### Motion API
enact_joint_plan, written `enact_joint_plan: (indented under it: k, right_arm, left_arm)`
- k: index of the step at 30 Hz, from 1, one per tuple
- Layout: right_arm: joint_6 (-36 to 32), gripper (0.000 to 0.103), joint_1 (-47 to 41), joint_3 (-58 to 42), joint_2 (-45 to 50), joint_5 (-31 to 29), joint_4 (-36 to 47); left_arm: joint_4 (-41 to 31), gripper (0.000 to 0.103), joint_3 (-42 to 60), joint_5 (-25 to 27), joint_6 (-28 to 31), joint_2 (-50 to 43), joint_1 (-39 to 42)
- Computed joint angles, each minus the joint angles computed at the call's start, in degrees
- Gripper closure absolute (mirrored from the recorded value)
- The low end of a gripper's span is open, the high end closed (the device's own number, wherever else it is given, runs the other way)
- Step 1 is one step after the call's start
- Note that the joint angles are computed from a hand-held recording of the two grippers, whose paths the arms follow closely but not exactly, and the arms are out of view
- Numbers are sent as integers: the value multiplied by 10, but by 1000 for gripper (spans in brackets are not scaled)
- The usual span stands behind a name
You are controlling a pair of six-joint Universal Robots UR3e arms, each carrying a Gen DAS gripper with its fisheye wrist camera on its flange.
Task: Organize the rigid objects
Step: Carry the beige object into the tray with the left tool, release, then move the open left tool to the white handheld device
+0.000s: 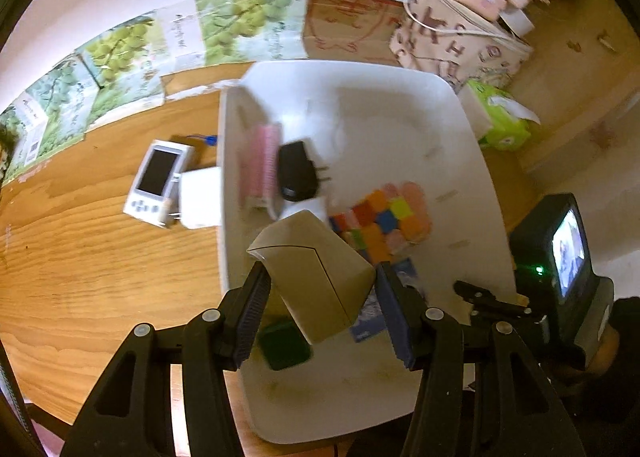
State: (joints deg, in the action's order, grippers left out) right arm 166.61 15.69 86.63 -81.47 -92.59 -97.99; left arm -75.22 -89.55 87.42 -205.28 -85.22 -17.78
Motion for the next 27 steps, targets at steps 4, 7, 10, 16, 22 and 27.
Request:
enact_joint_plan:
  k: [4, 7, 10, 16, 22, 27]
  right_arm:
    - [-11, 91, -1, 17, -10, 7, -7]
    - [-16, 91, 0, 18, -9, 6, -9]
    - [-18, 91, -4, 18, -8, 8, -11]
    - [-15, 91, -13, 7, -5, 7, -1]
    - [5, 91, -19, -10, -2, 5, 2]
    - [34, 91, -22, -30, 2, -5, 14]
  left_arm:
    - [7, 45, 12, -6, -14, -23, -24]
    - [7, 44, 19, -8, -16, -33, -34]
    - [11, 40, 16, -7, -17, -28, -35]
    - [6, 31, -14, 7, -18, 7, -11]
    - [9, 31, -71, 35, 4, 71, 27]
    - [-11, 31, -119, 18, 68, 142, 99]
